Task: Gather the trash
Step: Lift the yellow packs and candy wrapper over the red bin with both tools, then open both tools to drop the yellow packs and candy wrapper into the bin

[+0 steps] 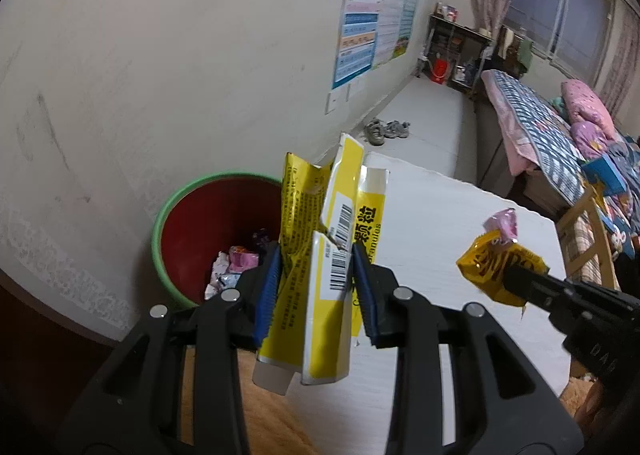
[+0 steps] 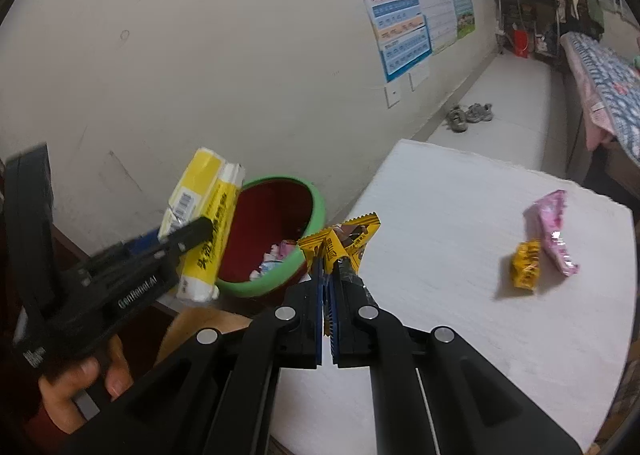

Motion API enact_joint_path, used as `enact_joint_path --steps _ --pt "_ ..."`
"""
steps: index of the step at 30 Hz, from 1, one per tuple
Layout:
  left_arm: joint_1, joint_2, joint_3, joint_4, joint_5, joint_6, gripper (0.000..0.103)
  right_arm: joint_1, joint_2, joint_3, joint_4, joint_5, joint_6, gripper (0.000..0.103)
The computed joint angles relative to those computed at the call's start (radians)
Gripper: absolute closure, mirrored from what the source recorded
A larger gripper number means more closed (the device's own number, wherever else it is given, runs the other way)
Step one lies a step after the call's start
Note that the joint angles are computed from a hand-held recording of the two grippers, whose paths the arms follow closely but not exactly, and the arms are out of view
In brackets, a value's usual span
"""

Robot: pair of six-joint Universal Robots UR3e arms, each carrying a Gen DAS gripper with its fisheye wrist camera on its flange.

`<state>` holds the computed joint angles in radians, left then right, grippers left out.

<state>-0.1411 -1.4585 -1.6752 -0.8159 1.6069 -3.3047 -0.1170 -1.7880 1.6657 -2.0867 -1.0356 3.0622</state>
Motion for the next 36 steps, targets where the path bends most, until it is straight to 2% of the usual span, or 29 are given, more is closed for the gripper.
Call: enact_joint_path --steps 4,9,18,19,20,21,22,25,28,33,36 --pt "0.083 0.013 -0.049 0.010 -0.032 0.014 0.069 0.069 0.118 -0.092 -0.045 -0.003 0.041 0.099" --pt "0.185 -0.019 -0.066 0.021 -0.066 0.047 0.069 0.161 0.337 -0.301 -0.054 -0.006 0.088 0.099" --pt "0.321 -0.153 -0.031 0.044 -0.094 0.091 0.066 0.300 0.738 -0.793 0.092 -0.038 0.125 0.098" --pt "0.326 -0.159 -0.034 0.050 -0.092 0.093 0.058 0.310 0.770 -0.837 0.111 -0.037 0.125 0.093" --pt "0.328 -0.165 -0.037 0.059 -0.083 0.094 0.045 0.319 0.802 -0.877 0.125 -0.031 0.126 0.087" --pt "0.324 -0.174 -0.038 0.072 -0.067 0.086 0.039 0.325 0.813 -0.889 0.124 -0.030 0.131 0.065" --pt "0.324 -0.174 -0.047 0.084 -0.050 0.077 0.030 0.329 0.825 -0.895 0.108 -0.031 0.140 0.055" --pt "0.330 -0.157 -0.077 0.095 -0.040 0.061 0.028 0.323 0.834 -0.898 0.101 -0.019 0.140 0.055" --pt "0.325 -0.134 -0.102 0.087 -0.047 0.047 0.028 0.284 0.764 -0.785 0.040 -0.019 0.130 0.057" --pt "0.291 -0.104 -0.134 0.079 -0.055 0.048 0.028 0.130 0.552 -0.458 -0.077 -0.154 0.075 0.050" --pt "0.235 -0.094 -0.130 0.064 -0.052 0.030 0.028 -0.006 0.462 -0.290 -0.124 -0.287 0.021 0.048"
